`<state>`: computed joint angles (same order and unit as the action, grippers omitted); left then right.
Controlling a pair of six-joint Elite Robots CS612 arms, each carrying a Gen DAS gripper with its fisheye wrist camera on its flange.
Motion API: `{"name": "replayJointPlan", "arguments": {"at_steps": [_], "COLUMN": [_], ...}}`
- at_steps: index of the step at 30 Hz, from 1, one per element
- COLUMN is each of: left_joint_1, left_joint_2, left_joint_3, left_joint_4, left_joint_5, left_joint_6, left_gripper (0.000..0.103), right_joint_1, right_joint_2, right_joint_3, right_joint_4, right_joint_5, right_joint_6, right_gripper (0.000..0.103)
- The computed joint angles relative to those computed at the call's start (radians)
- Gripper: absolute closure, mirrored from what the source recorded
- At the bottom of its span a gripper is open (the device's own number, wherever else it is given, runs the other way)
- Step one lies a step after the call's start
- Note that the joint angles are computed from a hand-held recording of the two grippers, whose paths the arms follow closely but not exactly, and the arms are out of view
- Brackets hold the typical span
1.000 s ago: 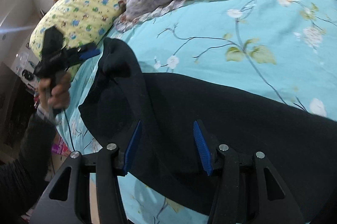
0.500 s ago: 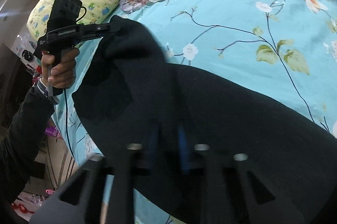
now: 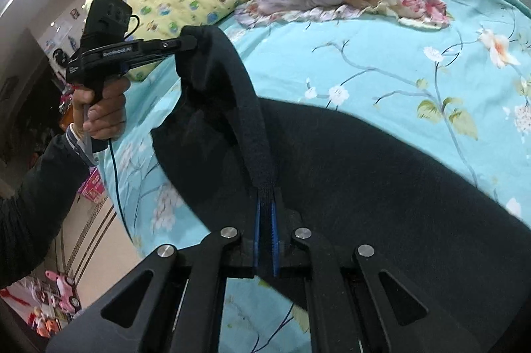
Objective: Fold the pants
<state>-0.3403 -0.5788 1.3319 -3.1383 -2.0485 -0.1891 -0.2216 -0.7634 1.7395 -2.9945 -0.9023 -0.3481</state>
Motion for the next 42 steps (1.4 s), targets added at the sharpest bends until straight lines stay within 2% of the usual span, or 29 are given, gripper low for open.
{"name": "replayJointPlan", "arguments": {"at_steps": [8, 13, 15, 20, 22, 27, 31, 36, 38, 42], "left_joint_1": [-0.002, 0.001, 0.001, -0.008, -0.010, -0.023, -0.034, -0.047, -0.055, -0.067], "left_joint_2": [-0.014, -0.014, -0.015, -0.029, -0.035, -0.067, -0.091, -0.105, -0.111, -0.116], "left_joint_3": [0.112, 0.155, 0.172, 0.229, 0.249, 0.317, 0.375, 0.410, 0.414, 0.413], "left_joint_4": [-0.147, -0.209, -0.233, -0.291, -0.301, -0.329, -0.376, -0.420, -0.410, -0.389], "left_joint_5": [0.049, 0.077, 0.095, 0.171, 0.195, 0.279, 0.321, 0.323, 0.330, 0.336], "left_joint_6": [-0.112, -0.178, -0.199, -0.261, -0.294, -0.377, -0.463, -0.521, -0.522, -0.547], "left_gripper": [0.096, 0.095, 0.094, 0.087, 0.080, 0.078, 0.056, 0.050, 0.046, 0.045], "right_joint_1": [0.023, 0.033, 0.034, 0.039, 0.039, 0.037, 0.038, 0.034, 0.033, 0.024], "right_joint_2": [-0.002, 0.001, 0.003, 0.006, 0.006, 0.000, 0.003, 0.004, 0.003, 0.004], "right_joint_3": [0.033, 0.048, 0.047, 0.052, 0.054, 0.063, 0.064, 0.062, 0.061, 0.052], "right_joint_4": [-0.017, -0.056, -0.055, -0.069, -0.066, -0.043, -0.046, -0.046, -0.044, -0.054], "right_joint_5": [-0.057, -0.094, -0.095, -0.099, -0.091, -0.051, -0.031, -0.004, -0.001, 0.008], "right_joint_6": [-0.082, -0.101, -0.102, -0.092, -0.094, -0.120, -0.105, -0.080, -0.079, -0.044], "right_gripper": [0.097, 0.097, 0.093, 0.089, 0.083, 0.073, 0.069, 0.069, 0.069, 0.069]}}
